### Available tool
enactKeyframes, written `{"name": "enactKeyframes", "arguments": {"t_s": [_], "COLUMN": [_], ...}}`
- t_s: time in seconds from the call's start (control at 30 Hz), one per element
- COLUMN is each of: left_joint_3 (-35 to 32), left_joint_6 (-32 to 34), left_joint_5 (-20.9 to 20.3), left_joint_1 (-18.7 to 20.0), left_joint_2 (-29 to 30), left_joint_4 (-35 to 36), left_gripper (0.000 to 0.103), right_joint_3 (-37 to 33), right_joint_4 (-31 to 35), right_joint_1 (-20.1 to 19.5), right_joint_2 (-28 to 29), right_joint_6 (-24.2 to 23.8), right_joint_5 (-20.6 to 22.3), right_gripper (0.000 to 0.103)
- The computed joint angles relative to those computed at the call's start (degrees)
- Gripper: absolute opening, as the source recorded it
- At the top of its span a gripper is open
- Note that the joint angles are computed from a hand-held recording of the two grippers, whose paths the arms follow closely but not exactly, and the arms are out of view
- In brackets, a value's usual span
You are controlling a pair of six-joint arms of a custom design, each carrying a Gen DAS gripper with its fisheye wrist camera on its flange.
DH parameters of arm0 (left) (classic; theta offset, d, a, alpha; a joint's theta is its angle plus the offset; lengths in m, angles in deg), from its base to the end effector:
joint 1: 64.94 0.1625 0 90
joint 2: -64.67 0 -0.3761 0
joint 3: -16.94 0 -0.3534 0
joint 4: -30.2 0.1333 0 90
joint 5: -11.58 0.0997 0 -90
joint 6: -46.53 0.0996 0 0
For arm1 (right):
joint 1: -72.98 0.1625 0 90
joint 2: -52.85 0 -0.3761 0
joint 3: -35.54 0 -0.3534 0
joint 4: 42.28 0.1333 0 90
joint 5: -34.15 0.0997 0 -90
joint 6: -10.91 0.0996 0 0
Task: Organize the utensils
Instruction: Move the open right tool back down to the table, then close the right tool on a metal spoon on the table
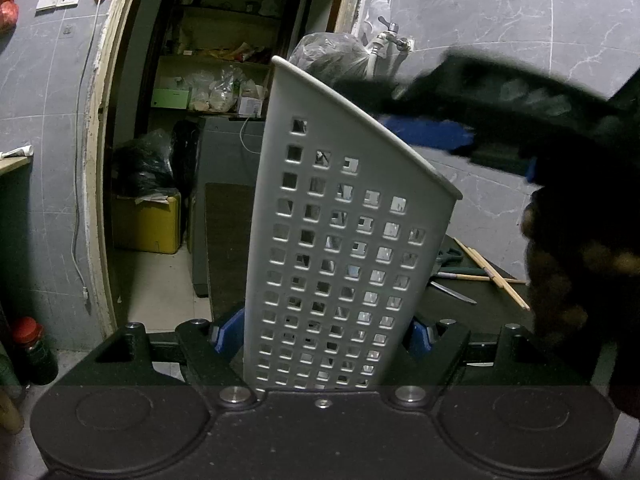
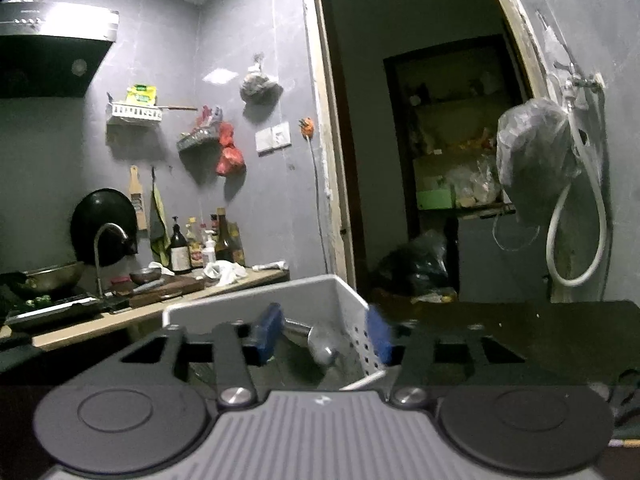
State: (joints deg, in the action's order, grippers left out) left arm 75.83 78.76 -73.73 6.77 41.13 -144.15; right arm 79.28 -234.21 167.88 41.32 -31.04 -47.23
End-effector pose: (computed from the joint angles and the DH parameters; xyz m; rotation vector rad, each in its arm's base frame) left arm -0.1084 -0.7787 0.1184 1.1098 2.4705 -1.2114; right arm 0.2155 -0.7789 0.1087 1.0641 -2.1408 1.6340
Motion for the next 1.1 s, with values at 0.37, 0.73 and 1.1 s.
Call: {"name": "enactKeyframes", "arguments": {"t_s": [0.37, 0.73, 1.1], "left_joint_3": [-0.05, -0.06, -0.06], "left_joint_6": [0.02, 0.02, -0.01], "left_joint_5": [-0.02, 0.03, -0.03], "left_joint_1": [0.01, 0.00, 0.01], "left_joint_2": [0.02, 0.02, 0.01], "left_joint_4": [0.03, 0.02, 0.03], "left_gripper": [0.079, 0.079, 0.079], "right_joint_3": [18.20, 29.52, 39.22], "right_joint_4": [-16.15, -34.07, -44.45], "right_joint_1": [-0.95, -1.96, -6.76], "right_joint_2": [-10.76, -11.72, -11.61], "right_joint_6": [0.74, 6.63, 26.71], "right_joint_5": [-2.73, -28.14, -27.35], "right_gripper": [0.103, 0.103, 0.103]}}
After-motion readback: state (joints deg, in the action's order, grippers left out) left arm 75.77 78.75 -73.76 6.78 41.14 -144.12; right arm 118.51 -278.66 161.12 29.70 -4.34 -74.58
